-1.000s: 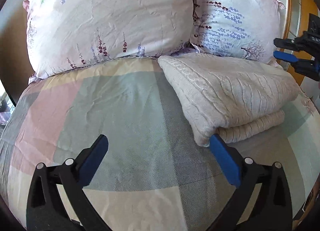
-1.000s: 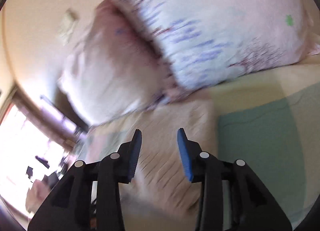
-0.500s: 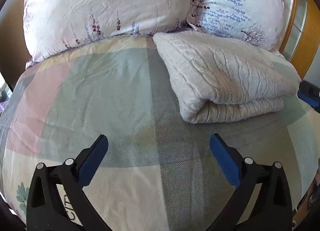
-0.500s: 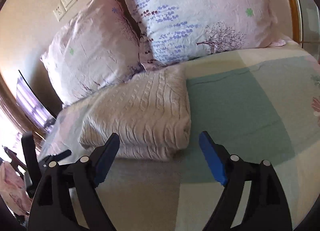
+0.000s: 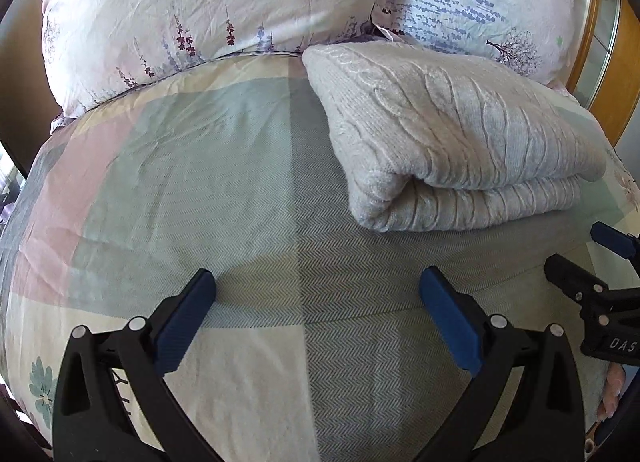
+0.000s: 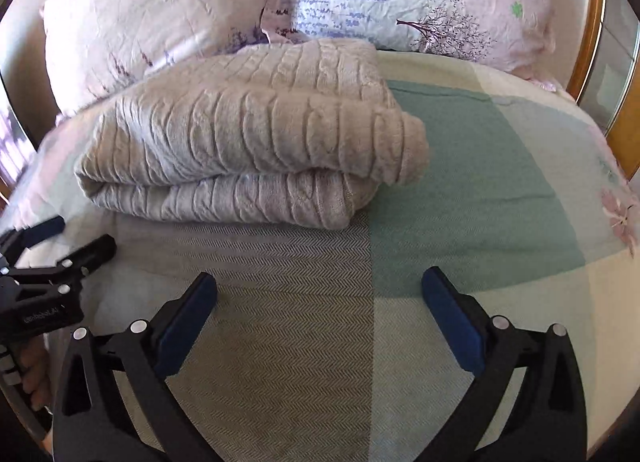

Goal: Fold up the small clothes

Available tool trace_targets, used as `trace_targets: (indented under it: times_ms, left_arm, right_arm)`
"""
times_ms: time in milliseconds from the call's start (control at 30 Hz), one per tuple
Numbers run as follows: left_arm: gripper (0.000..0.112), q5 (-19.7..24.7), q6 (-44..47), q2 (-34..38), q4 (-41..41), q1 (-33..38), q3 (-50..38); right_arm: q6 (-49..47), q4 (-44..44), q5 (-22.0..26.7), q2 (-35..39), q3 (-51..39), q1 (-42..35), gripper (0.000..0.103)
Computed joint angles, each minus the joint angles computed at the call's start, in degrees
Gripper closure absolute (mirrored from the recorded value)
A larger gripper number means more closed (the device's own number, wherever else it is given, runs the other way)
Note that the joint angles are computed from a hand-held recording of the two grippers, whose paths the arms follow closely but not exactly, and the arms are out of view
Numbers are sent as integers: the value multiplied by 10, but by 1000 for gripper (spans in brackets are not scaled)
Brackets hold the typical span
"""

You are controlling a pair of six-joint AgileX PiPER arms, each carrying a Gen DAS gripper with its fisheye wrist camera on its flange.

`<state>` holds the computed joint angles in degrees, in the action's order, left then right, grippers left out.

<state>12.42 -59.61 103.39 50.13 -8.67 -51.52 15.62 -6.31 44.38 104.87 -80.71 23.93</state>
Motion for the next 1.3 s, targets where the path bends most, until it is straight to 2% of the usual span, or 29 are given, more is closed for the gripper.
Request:
trace_targets:
  times_ms: [1300]
  left_arm:
    - [11, 0, 6, 1, -5, 1, -2]
  right_arm:
    - [2, -2, 0, -2, 1, 0, 2]
